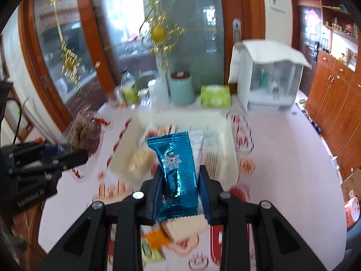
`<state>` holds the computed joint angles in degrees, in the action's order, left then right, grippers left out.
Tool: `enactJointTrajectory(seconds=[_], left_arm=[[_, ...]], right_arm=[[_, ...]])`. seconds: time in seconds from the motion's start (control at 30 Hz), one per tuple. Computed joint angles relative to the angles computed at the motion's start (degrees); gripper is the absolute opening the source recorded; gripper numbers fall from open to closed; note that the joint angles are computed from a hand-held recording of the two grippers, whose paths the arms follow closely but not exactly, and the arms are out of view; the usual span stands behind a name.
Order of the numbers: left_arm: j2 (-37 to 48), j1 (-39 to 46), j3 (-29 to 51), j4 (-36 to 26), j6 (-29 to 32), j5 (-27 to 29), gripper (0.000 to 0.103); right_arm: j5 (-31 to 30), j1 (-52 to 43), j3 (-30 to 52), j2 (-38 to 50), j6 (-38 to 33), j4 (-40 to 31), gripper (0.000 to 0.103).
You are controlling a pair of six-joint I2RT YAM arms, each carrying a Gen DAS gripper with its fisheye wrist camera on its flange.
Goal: Organize snacks
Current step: 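Carry the blue pack and nut bag into the white tray, open both grippers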
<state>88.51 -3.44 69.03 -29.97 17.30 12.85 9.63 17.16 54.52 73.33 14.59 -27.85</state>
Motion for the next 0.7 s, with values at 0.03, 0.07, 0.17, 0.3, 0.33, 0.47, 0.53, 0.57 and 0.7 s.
enactJointTrajectory(seconds=[0.03, 0.07, 0.17, 0.3, 0.33, 0.47, 0.53, 0.57, 0.7], left_arm=[[1.62, -0.15, 2.48, -0.28, -0.67, -0.24, 0.024], [3.15, -0.29, 4.86, -0.62, -1.32, -0.4, 0.024], [6.74, -0.61, 9.74, -0.22, -2.8, -0.9, 0.024], [11.63, -1.22, 14.87, 0.32, -4.49, -1.87, 0.024], [12.92, -1.32, 15.94, 0.25, -4.75, -2.06, 0.024], [17.43, -1.87, 18.43, 0.94, -5.46, -4.2, 0.025], [19.06, -2.18, 18.95, 1.01, -5.56, -5.64, 0.027], [19.6, -2.36, 18.97, 1.21, -5.78, -6.51, 0.04], [19.24, -2.32, 15.86, 5.49, -7.65, -9.78, 0.1]], right_arm=[[0.67, -0.26, 2.47, 2.04, -0.21, 0.1, 0.03], [1.63, -0.52, 4.97, 4.16, -0.31, -0.01, 0.03], [2.35, -1.59, 11.27, 9.5, 0.42, -0.4, 0.03], [1.87, -2.7, 17.78, 16.07, 1.68, -1.05, 0.03], [1.73, -2.87, 18.73, 17.23, 1.87, -1.11, 0.03], [1.96, -3.21, 21.93, 22.44, 1.98, -1.17, 0.03], [1.55, -3.34, 23.12, 24.65, 2.05, -1.73, 0.031], [1.39, -3.51, 23.61, 25.76, 2.12, -1.96, 0.031], [1.9, -3.86, 24.57, 28.7, 1.74, -3.48, 0.046]])
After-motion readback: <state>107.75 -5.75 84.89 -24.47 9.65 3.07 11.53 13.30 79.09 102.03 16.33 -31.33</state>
